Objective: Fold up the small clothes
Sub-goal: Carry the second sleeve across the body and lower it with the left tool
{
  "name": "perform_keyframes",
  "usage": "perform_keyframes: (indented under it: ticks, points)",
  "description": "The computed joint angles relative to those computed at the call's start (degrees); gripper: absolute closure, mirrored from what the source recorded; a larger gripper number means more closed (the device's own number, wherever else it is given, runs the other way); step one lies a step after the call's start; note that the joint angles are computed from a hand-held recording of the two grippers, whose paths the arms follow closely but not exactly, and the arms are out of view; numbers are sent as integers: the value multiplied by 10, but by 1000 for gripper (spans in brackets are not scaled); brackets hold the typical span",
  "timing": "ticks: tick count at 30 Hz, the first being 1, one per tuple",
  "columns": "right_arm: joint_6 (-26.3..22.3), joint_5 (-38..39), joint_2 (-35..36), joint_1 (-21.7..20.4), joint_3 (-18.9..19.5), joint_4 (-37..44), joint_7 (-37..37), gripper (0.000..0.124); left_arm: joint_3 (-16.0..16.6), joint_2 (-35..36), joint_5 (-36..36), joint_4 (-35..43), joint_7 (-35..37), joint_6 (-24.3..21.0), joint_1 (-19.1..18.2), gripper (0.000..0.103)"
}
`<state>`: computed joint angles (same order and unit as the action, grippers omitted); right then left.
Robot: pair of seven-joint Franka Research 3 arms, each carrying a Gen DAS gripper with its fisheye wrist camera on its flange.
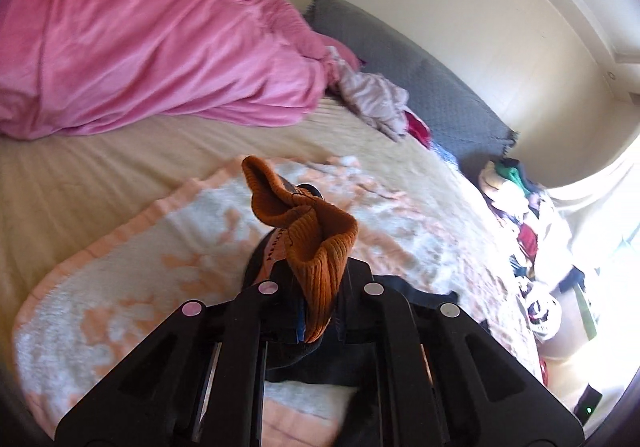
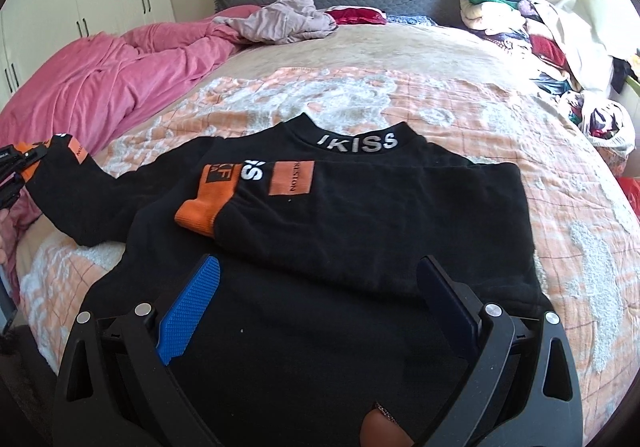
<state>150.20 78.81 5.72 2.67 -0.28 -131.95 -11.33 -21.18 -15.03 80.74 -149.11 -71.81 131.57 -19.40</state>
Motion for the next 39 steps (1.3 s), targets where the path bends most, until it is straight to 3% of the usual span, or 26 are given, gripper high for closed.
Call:
perform_keyframes:
  ticks: [13, 24, 32, 36, 39]
  points:
    - [-41, -13, 12, -43, -22, 49, 69, 26, 27, 172, 118, 198, 69, 53, -25, 100]
    - [-52, -34, 31, -73, -25, 86, 127, 26, 68, 312, 140, 339, 147, 145, -64, 100]
    - [-52, -42, 49, -86, -25, 111, 155, 26, 97, 382, 115, 410, 209, 208, -83, 100]
    - [-47, -50, 59, -91, -22, 120, 171, 26, 113, 405, 131, 433, 196, 262, -87, 84]
    - [-44, -59, 64, -92, -18, 122, 179, 26, 116, 407, 124, 434, 211, 271, -92, 78]
